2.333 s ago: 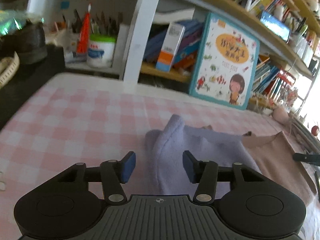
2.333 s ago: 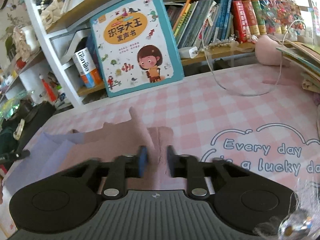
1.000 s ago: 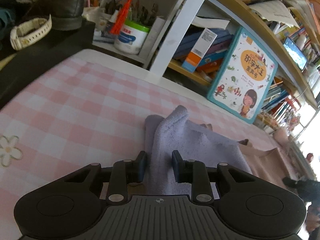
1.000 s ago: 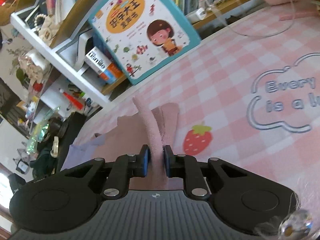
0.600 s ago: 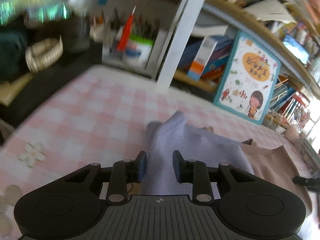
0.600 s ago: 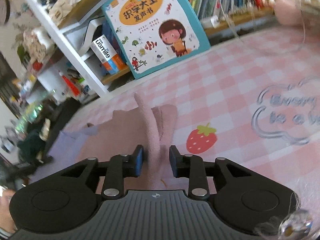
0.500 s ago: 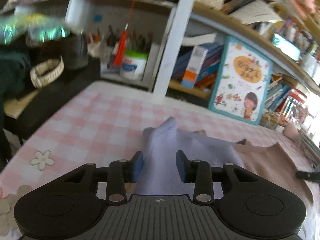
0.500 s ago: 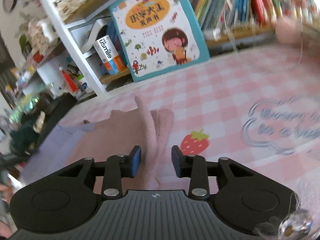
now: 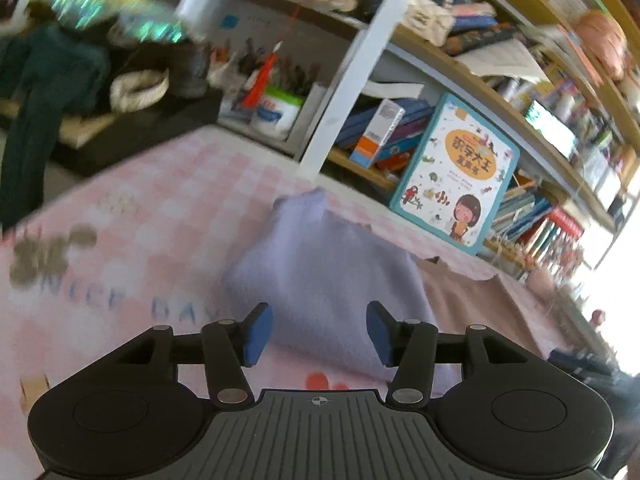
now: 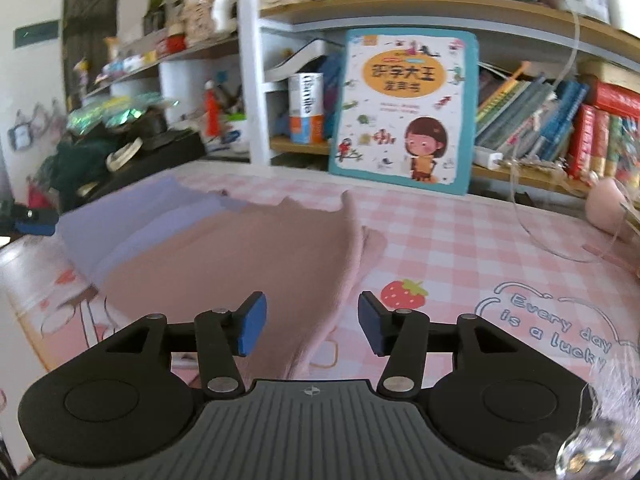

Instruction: Fold clothes

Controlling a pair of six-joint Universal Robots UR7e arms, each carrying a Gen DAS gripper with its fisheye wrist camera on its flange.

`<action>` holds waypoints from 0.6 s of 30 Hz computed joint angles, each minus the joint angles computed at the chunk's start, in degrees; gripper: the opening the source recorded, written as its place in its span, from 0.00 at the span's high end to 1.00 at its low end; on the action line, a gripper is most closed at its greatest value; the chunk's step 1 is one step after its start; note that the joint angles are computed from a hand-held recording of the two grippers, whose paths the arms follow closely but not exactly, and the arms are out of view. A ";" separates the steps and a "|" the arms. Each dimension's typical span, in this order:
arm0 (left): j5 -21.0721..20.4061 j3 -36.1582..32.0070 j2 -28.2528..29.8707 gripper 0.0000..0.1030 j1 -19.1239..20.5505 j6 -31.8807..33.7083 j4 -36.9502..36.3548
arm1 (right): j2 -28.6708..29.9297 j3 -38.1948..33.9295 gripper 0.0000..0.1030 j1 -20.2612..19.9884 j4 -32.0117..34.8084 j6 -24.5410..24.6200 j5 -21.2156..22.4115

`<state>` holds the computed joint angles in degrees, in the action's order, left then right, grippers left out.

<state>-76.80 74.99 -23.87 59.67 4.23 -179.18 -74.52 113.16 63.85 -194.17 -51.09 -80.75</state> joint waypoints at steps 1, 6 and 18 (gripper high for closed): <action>-0.38 0.33 -0.13 0.50 0.25 -2.04 0.07 | -0.13 0.10 0.52 -0.11 0.53 -1.08 0.22; -4.09 -0.28 0.45 0.50 2.02 -15.35 0.71 | -0.25 -1.25 0.51 -0.65 4.90 -4.76 1.43; -2.30 -5.36 4.75 0.53 1.86 -26.65 -0.21 | 0.17 -7.12 0.48 -1.33 16.84 -1.63 2.95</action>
<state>-79.10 69.63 -19.12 61.53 -22.43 -179.39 -74.35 106.03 62.52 -177.33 -52.72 -77.80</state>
